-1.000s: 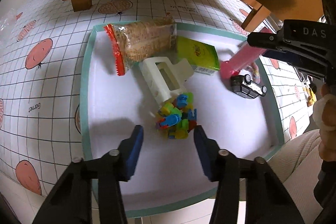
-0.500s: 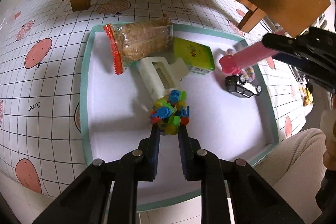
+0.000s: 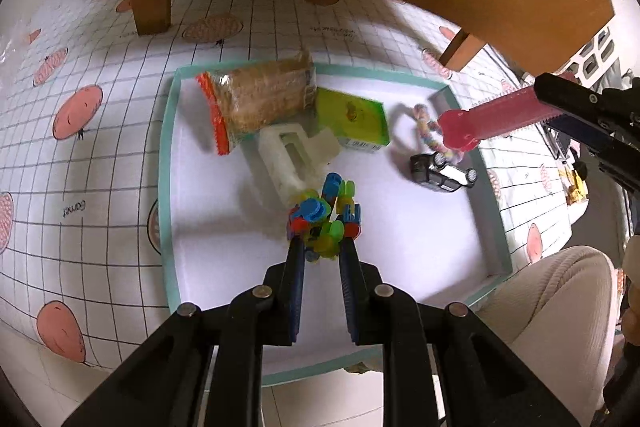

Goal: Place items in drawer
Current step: 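Lift and carry the curler and blocks toward the open drawer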

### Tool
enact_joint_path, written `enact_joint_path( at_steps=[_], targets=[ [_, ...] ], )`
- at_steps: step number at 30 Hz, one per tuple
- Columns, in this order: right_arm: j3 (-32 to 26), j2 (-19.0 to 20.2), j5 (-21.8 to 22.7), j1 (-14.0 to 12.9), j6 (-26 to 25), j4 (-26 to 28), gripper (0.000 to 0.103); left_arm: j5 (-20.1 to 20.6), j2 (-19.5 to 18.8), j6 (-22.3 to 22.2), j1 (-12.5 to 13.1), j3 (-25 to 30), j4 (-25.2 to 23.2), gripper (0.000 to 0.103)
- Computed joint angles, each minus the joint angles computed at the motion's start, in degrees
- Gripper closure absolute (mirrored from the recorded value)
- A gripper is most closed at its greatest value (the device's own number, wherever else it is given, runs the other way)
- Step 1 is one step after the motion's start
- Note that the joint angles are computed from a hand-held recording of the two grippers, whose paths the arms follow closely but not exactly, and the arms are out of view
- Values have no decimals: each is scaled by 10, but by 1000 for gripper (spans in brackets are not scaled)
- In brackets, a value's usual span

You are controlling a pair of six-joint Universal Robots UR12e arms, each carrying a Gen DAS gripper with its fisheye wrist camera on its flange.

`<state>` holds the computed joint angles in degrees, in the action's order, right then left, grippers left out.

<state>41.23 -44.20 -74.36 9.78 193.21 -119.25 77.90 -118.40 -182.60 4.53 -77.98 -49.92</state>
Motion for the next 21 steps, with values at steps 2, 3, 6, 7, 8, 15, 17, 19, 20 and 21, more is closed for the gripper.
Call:
enact_joint_path(
  at_steps=[2, 3, 6, 7, 8, 15, 17, 19, 20, 21],
  targets=[
    [8, -6, 3, -1, 4, -11, 74, -2, 2, 4, 0, 0, 5, 85],
    [10, -8, 4, -1, 5, -14, 74, -3, 3, 5, 0, 1, 7, 85],
    [18, -15, 7, -3, 11, -27, 74, -12, 7, 5, 0, 1, 12, 85],
    [21, -18, 8, -3, 12, -32, 74, -14, 9, 6, 0, 1, 13, 85],
    [23, -20, 10, -4, 15, -35, 74, -14, 9, 5, 0, 2, 15, 85],
    [33, -35, 25, -9, 32, -65, 74, -48, 26, 4, 5, 2, 54, 85],
    [38, -41, 27, -10, 34, -84, 74, -64, 33, 5, 7, 4, 69, 85],
    [42, -47, 35, -13, 38, -101, 74, -81, 42, 5, 10, 3, 89, 85],
    [45, -51, 40, -14, 42, -114, 74, -89, 46, 5, 11, 3, 98, 85],
    [45, -53, 43, -15, 45, -120, 74, -98, 50, 4, 12, 4, 112, 85]
  ],
)
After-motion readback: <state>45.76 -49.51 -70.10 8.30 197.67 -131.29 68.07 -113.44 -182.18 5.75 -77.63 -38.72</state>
